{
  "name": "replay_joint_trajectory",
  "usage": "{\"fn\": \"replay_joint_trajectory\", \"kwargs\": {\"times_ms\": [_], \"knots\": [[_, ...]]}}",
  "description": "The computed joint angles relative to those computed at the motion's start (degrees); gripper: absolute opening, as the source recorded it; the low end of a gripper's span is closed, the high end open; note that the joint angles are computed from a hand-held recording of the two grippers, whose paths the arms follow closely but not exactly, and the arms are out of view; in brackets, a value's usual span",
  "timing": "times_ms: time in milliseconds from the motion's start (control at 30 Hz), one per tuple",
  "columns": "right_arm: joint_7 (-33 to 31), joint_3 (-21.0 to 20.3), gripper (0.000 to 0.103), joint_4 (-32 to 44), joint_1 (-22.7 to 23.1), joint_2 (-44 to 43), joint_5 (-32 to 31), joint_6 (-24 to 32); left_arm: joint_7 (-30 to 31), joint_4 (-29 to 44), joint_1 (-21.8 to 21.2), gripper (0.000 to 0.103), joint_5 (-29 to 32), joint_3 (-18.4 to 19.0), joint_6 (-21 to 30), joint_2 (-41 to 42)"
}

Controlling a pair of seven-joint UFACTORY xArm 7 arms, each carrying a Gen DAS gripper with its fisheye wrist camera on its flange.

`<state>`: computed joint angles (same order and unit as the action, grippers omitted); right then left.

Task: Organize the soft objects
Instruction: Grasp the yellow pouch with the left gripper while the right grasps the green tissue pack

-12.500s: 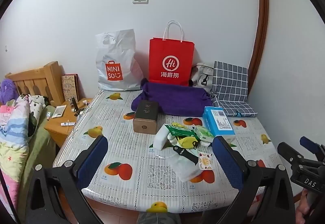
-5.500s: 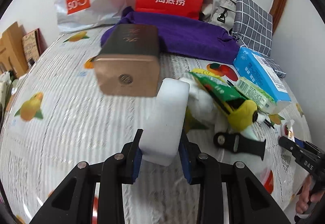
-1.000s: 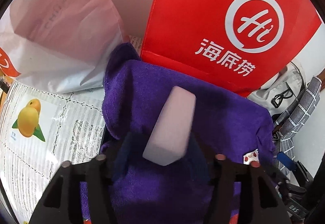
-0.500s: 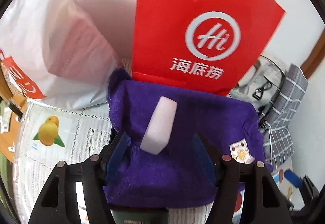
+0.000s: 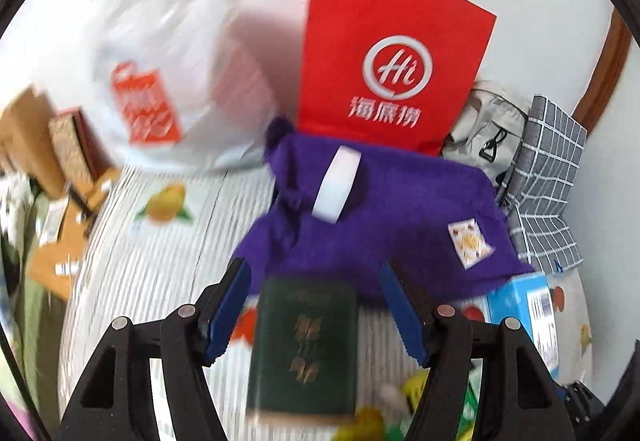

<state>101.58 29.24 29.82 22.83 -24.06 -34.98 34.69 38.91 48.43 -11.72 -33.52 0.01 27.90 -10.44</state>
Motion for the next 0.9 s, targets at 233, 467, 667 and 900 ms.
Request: {"fn": "replay_joint_trajectory", "kwargs": {"times_ms": [233, 467, 667, 900], "knots": [[3.03, 4.75, 0.052, 8.83, 1.21, 10.3, -6.95, 14.35, 3.81, -10.1, 0.91, 0.066, -1.0, 4.08, 1.3, -9.19], [6.77, -0.01, 0.013, 6.8, 5.95, 11.25, -9.01, 9.05, 7.56, -14.77, -0.66, 0.066, -3.95, 7.91, 8.74, -14.95], [10.95, 0.01, 0.01, 6.13, 9.7, 7.54, -9.88, 11.25, 10.11, -16.35, -1.6, 0.064, -8.01, 8.19, 14.46, -15.08], [14.14, 3.34, 0.01, 4.55, 12.42, 2.15, -6.86, 15.34, 9.72, -17.82, -1.35, 0.064, -11.3, 5.93, 15.28, -11.89]]}}
